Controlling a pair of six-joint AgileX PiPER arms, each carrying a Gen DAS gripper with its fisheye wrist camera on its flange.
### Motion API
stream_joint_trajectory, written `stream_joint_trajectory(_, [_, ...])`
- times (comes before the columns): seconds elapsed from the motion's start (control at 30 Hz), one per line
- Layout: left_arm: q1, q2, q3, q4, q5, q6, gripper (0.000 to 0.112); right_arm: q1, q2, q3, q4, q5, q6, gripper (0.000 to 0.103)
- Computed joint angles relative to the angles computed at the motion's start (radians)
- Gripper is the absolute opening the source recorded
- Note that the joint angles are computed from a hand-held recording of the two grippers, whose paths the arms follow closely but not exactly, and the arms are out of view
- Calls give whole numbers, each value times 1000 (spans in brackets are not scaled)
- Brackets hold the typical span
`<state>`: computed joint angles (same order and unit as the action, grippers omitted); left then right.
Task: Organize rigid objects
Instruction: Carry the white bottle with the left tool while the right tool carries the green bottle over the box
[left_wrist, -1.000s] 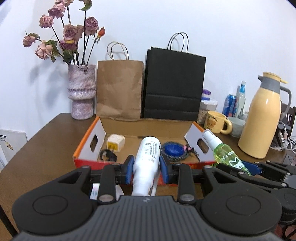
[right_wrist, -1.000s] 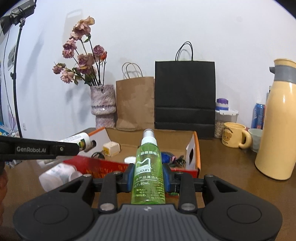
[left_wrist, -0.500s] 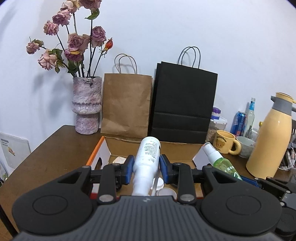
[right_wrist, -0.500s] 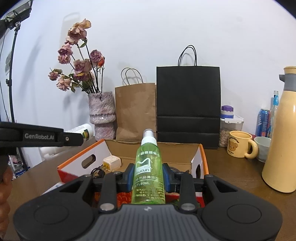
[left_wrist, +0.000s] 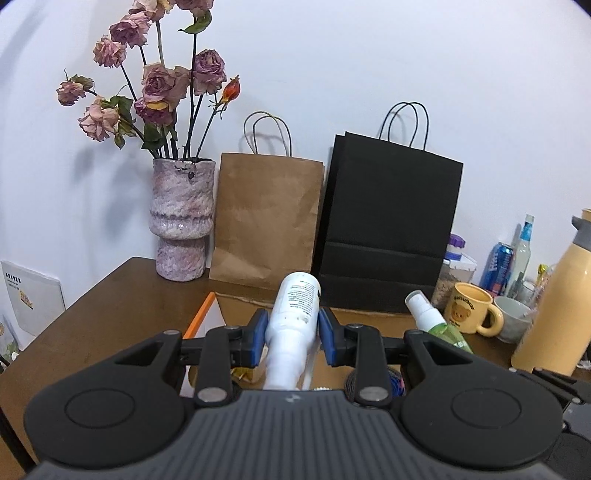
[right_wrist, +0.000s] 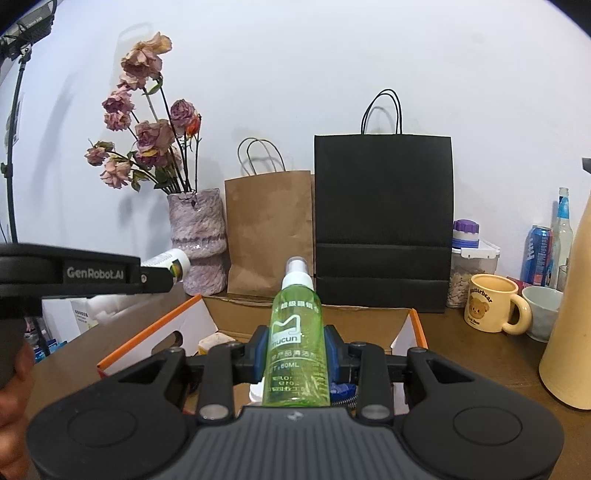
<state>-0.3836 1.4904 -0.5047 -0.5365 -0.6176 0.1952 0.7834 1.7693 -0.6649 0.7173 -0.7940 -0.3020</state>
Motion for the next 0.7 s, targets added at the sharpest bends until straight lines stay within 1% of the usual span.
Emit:
stream_joint_trajectory(0.37, [55, 121, -140, -12, 34, 20, 31, -100, 112, -157, -75, 105, 20, 30])
stream_joint_trajectory(0.7, [112, 254, -271, -53, 106, 78, 31, -166, 212, -298, -88, 200, -13, 30])
